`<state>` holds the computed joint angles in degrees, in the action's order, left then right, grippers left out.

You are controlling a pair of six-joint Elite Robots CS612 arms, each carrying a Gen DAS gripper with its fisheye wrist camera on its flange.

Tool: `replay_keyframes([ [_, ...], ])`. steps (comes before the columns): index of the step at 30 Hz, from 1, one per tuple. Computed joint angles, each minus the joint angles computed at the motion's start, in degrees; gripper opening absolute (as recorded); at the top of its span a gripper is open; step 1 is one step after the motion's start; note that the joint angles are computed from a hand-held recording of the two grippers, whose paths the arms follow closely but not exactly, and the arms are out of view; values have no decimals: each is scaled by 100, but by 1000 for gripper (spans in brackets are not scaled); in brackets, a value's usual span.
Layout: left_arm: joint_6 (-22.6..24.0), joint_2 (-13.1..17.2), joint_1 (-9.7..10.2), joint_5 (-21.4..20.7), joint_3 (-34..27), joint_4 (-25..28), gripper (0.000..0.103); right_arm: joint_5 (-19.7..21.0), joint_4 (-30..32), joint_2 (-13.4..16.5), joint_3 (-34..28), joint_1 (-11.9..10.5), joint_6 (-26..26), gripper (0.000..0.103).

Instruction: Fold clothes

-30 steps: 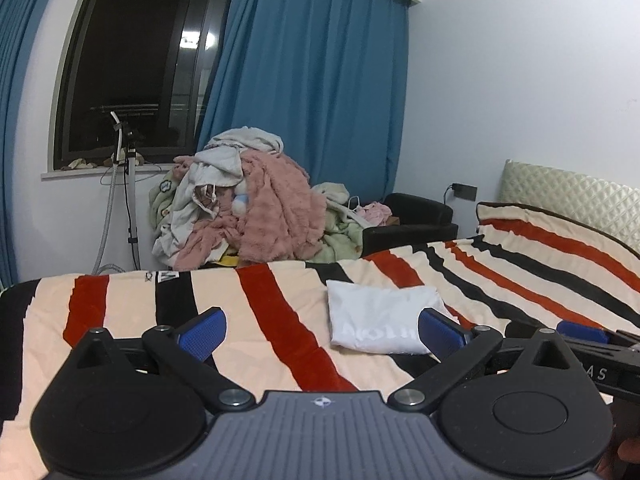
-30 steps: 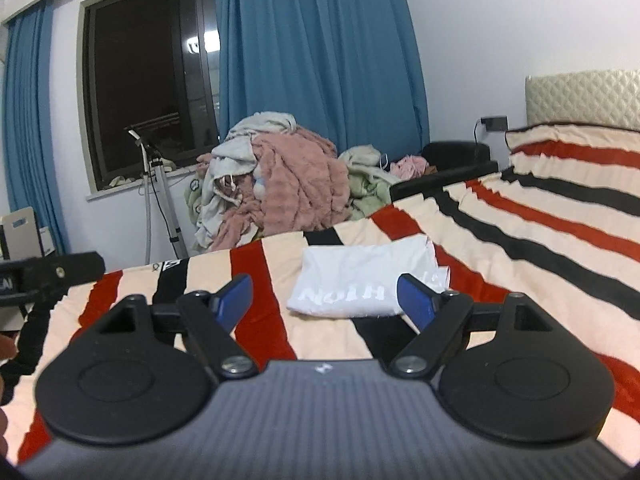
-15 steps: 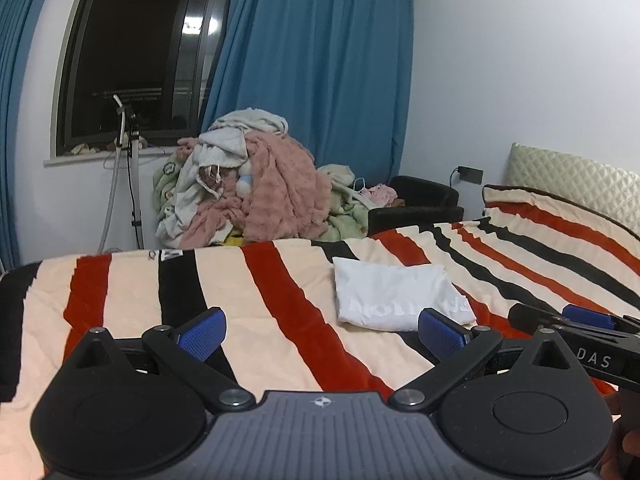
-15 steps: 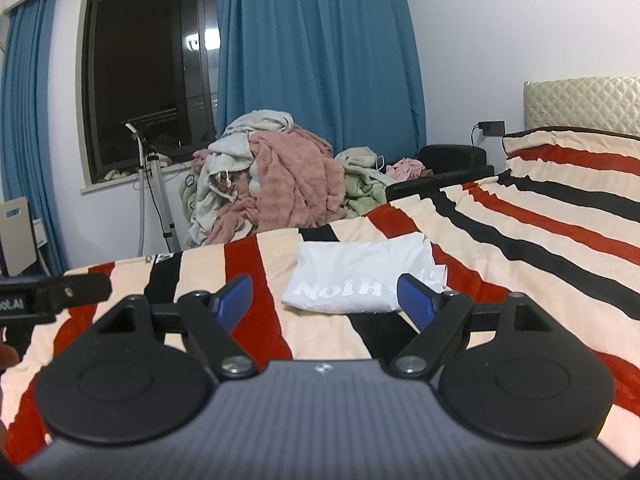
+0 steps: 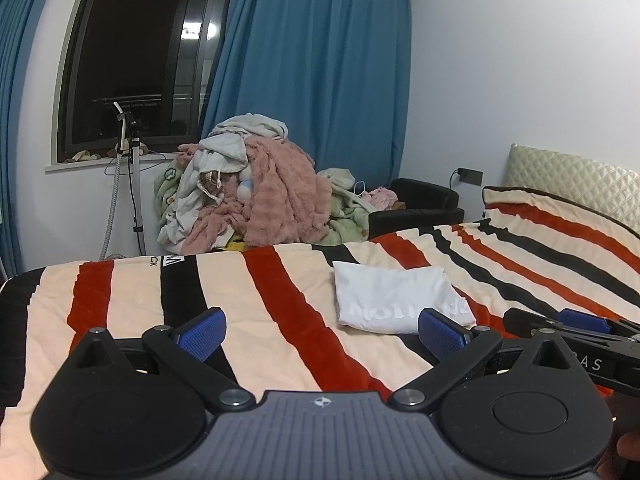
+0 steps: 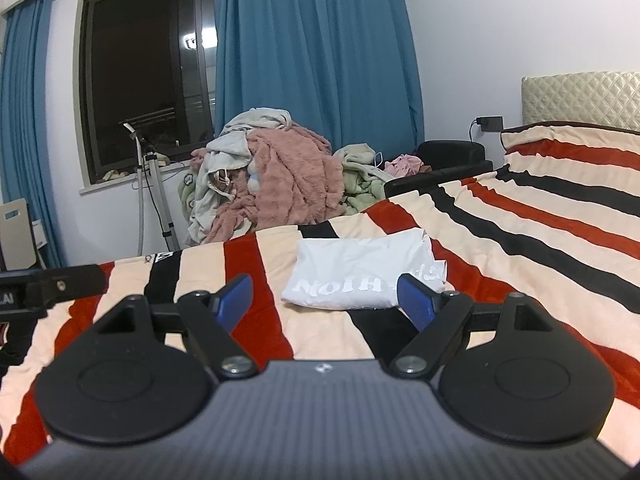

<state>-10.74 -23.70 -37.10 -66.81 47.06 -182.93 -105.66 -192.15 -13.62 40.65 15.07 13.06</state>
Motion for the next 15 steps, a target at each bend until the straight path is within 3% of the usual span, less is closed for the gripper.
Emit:
replay_keyframes([
  [15, -35, 28, -9, 11, -42, 75, 103, 32, 154, 11, -47, -5, 48, 81],
])
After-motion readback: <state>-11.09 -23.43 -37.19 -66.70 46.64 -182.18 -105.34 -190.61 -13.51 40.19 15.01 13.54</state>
